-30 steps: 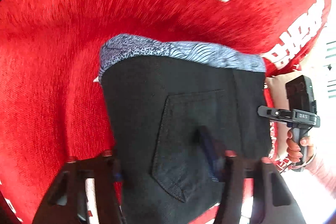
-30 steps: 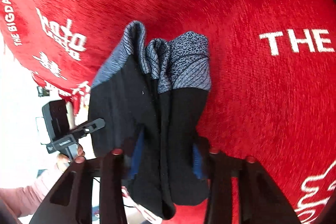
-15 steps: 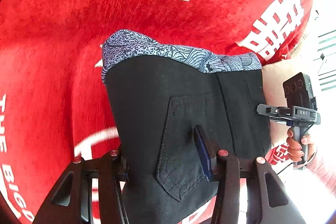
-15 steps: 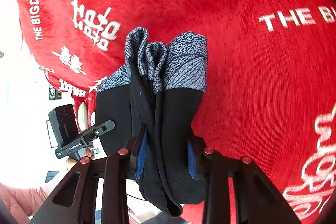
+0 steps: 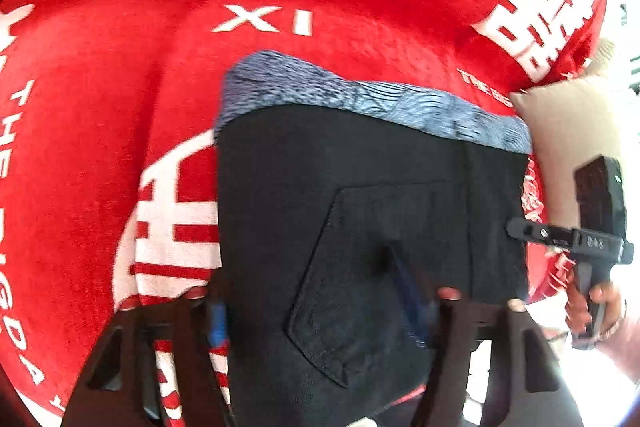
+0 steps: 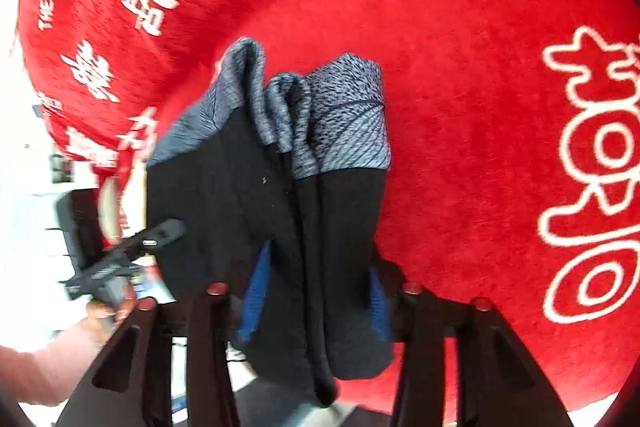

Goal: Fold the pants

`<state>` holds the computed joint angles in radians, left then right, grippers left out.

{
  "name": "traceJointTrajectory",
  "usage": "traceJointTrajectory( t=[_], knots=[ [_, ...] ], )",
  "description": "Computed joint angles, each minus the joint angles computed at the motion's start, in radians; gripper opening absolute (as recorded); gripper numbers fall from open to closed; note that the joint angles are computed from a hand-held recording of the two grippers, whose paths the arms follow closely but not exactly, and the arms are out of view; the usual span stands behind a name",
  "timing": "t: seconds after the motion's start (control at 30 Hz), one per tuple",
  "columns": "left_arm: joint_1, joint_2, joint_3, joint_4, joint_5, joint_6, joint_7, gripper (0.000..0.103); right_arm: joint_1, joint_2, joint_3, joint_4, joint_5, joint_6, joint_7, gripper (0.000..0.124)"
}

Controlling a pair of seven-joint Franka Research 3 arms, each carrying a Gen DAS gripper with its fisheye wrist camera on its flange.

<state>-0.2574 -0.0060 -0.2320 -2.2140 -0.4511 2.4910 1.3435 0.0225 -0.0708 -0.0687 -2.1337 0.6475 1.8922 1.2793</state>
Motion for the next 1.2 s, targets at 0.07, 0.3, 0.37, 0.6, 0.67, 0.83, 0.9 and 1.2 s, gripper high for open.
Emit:
traceJointTrajectory(
  t=[0.07,0.3,0.37,0.6,0.67,0.83,0.9,1.2],
  knots=[
    [-0.001,0.007,-0.003,0.010,0.091,-0.013,-0.086,0.087,0.004,-0.018,0.008,-0.018,-0.036,0.039,0.017,0.064],
    [-0.013,0.017,-0.014,0.091,0.350,-0.169,-0.270,0.095,0.033,-0.061,0.045,-0.005,-0.246,0.069,0.143,0.074],
    [-0.015,0.008,-0.015,0.104,0.373,-0.209,-0.276,0.095,0.039,-0.070,0.051,0.011,-0.306,0.047,0.201,0.076],
    [-0.029,-0.029,-0.019,0.137,0.409,-0.332,-0.299,0.103,0.062,-0.144,0.071,0.027,-0.421,-0.021,0.347,0.084],
    [-0.034,-0.037,-0.020,0.147,0.406,-0.370,-0.302,0.103,0.069,-0.165,0.078,0.028,-0.438,-0.037,0.371,0.087],
    [-0.049,-0.071,-0.026,0.166,0.417,-0.451,-0.324,0.103,0.092,-0.217,0.106,0.025,-0.473,-0.039,0.433,0.103],
    [-0.054,-0.084,-0.029,0.175,0.426,-0.480,-0.344,0.103,0.102,-0.235,0.114,0.026,-0.482,-0.045,0.449,0.103],
    [-0.076,-0.123,-0.037,0.216,0.459,-0.573,-0.385,0.103,0.143,-0.239,0.139,0.092,-0.514,-0.139,0.491,0.103]
  ],
)
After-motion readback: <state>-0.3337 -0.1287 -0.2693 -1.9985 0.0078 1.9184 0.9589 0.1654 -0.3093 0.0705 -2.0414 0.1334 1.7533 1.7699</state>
